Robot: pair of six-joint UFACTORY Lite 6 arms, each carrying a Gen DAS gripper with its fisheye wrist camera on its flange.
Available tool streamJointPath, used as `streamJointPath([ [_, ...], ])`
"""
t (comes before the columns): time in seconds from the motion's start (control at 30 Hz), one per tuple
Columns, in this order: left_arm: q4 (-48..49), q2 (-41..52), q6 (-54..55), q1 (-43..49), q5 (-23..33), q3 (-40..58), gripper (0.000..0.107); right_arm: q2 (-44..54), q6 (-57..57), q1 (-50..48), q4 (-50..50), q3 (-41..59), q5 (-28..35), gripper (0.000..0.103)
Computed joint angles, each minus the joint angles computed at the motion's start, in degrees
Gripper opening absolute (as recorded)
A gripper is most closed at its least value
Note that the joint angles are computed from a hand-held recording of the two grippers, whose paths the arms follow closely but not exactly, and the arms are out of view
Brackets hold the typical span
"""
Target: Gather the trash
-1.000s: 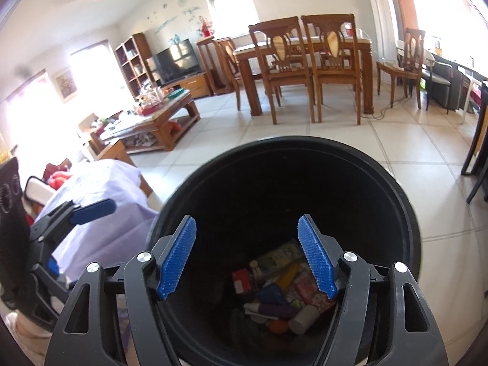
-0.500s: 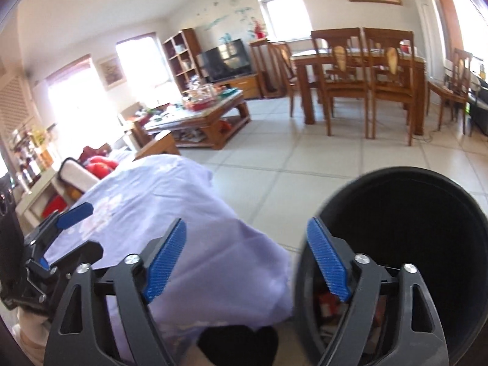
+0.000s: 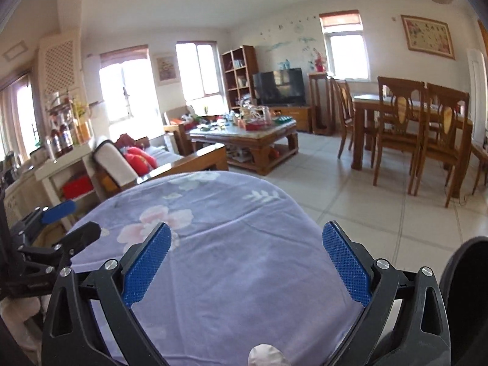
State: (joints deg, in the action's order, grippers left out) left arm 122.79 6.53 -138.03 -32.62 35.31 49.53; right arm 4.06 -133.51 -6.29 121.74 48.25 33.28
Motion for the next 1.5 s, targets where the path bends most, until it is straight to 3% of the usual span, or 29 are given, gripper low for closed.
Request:
streamJointPath([
  [0.23,-3.99,-7.95,-0.6,4.85,6.33,-8.58,0.098,5.14,-27.22,17.13,31.31,3.75,-1.48,0.098],
  [0.47,-2.05,-11.95,-4.78,8.76,6.78,-13.67,0.098,8.88,-31.32,22.75,39.88,5.09,5.0,0.098],
  [0.63,-1.4,-10.84,-6.73,9.14,7.97,-13.4,0.098,11.22,-35.86,25.26,46.53,7.27,4.76,0.098],
  [1.03,2.33,-8.78,-10.82,10.47,9.03,-12.89,0.098,10.28,-40.46,24.66,49.94,4.06,8.4,0.098],
  [1.5,2.25,-8.39,-11.39,10.58,9.3,-12.5,0.098,10.44,-38.82,23.76,48.55,3.99,8.22,0.098],
])
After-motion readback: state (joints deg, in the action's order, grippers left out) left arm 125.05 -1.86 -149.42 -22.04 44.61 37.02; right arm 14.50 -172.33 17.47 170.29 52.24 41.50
